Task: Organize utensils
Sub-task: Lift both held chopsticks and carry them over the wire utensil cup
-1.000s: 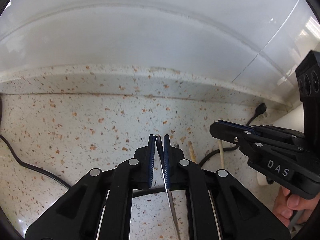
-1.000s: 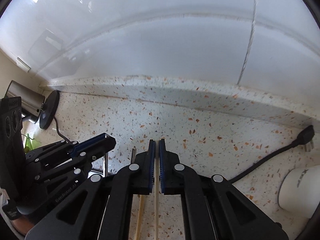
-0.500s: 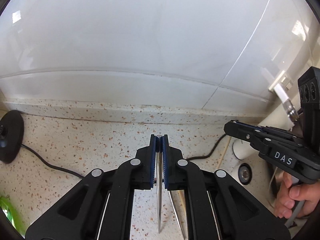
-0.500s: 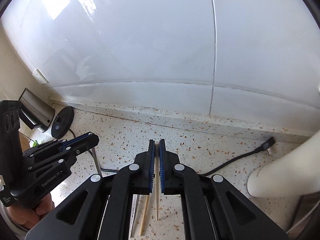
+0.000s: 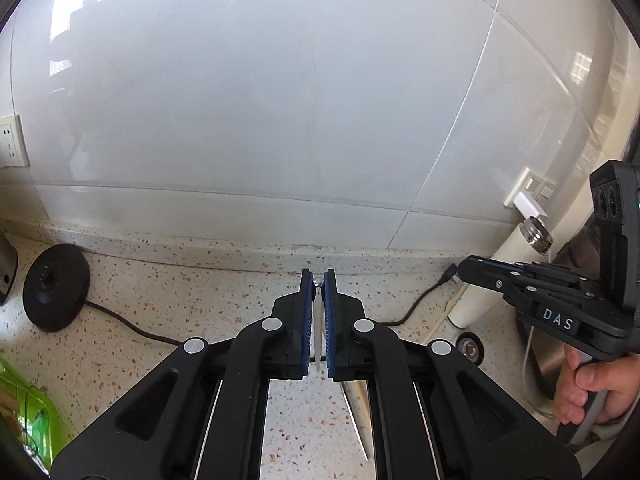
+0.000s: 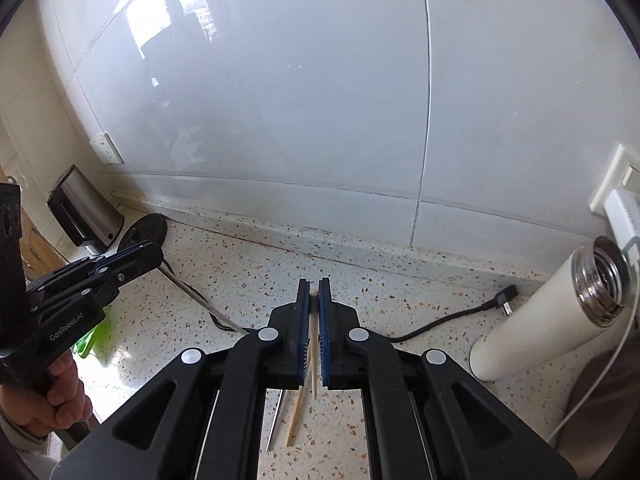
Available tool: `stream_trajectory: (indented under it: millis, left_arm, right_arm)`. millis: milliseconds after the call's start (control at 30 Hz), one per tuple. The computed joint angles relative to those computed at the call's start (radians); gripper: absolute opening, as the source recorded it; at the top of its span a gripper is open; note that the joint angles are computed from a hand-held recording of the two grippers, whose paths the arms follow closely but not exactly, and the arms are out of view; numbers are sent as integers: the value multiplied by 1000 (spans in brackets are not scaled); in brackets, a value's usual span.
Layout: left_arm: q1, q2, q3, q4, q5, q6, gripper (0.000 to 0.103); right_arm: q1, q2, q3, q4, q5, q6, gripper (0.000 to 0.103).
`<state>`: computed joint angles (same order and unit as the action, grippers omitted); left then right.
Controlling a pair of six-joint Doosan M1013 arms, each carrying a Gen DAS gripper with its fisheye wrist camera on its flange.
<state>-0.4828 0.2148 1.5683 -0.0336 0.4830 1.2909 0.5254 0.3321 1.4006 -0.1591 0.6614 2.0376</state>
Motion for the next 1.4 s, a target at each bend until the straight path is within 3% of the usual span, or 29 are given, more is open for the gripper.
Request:
stream_trajectory:
  millis: [333,633,1000,1400]
  left_arm:
    - [-2,-100,61,196,-11,-190,4]
    - [26,-231,125,358,25,-426,5]
    - [9,-361,157,639,190,-672,5]
    - [-25,-467,201,804,377,-804,5]
  right_arm:
    - [46,-24,-36,-61,-62,-50,1]
    - [86,-10,-104,101,-105,-276,1]
    - [135,40,-204,410,-103,-619,1]
    - [196,87,-325,731,-41,-947,1]
